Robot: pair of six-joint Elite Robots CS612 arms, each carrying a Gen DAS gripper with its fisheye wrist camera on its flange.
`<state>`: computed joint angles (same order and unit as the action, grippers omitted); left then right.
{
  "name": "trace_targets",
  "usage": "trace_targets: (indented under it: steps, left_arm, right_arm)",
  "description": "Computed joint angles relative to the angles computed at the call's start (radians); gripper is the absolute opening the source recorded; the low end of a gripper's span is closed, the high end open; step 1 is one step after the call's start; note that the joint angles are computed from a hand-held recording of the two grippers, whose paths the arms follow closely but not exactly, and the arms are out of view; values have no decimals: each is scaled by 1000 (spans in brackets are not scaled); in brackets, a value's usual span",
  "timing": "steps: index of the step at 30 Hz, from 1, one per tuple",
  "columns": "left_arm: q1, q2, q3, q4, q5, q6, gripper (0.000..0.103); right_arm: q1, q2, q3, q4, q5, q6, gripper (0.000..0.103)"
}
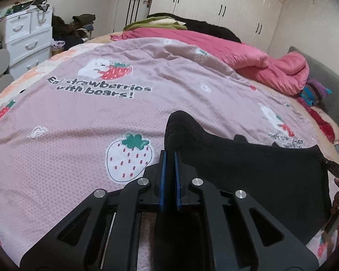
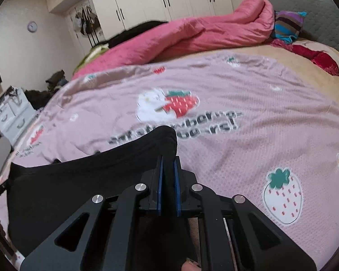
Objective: Fold small clothes
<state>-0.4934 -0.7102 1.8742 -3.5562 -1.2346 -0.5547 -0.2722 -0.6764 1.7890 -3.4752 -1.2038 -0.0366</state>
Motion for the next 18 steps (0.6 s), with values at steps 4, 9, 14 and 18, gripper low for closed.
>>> trace_targets:
  steps: [4,9,14,18]
  left_arm:
    - [1,4,-4,13,6,-13,2]
    - [-1,2,0,16,15,-16,2]
    - [-4,0,-6,61,12,-11,2]
    - [-13,-3,-4,74,39,5,4]
  right_arm:
    - [6,4,-1,-2,-13,-6,8]
    - [9,2,4,-10,-26,-17,8]
    - [13,2,2,16,-64,-1,9]
    - [12,-1,9,6,-76,0,13]
